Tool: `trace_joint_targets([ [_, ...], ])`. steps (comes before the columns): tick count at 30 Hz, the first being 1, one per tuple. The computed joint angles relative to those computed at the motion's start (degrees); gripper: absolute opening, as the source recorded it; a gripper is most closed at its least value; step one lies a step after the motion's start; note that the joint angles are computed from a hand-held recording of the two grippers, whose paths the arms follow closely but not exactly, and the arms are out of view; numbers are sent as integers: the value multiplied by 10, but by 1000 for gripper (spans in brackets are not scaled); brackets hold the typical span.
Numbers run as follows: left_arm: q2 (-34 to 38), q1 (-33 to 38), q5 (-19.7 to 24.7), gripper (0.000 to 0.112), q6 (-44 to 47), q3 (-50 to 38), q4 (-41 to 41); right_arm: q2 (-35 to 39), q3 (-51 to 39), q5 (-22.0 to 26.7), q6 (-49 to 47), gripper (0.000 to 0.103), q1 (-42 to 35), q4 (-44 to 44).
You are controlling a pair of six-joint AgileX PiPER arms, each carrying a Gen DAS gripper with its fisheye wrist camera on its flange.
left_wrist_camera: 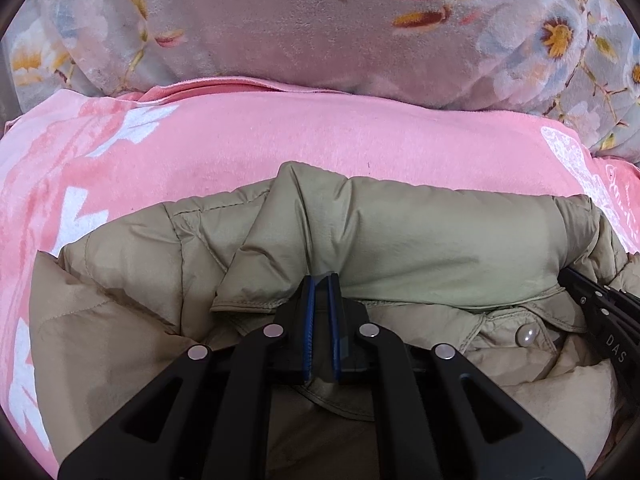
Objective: Fold large clothes
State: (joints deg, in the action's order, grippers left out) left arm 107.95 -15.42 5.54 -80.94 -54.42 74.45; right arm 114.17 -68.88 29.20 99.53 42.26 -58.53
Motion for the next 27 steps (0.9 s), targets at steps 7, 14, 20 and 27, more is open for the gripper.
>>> trace_joint_targets([
  [7, 1, 0, 2, 6, 0, -2, 2, -1, 2, -4, 1, 0, -3, -1],
  [14, 3, -1, 7, 6, -2, -4, 4, -1, 1, -4, -2, 0, -3, 1],
  [20, 4, -3, 12, 6, -2, -6, 4, 0, 0, -3, -4, 0, -3, 3],
  [27, 4, -6, 18, 6, -2, -7, 7, 0, 0, -2, -5, 0, -2, 4],
])
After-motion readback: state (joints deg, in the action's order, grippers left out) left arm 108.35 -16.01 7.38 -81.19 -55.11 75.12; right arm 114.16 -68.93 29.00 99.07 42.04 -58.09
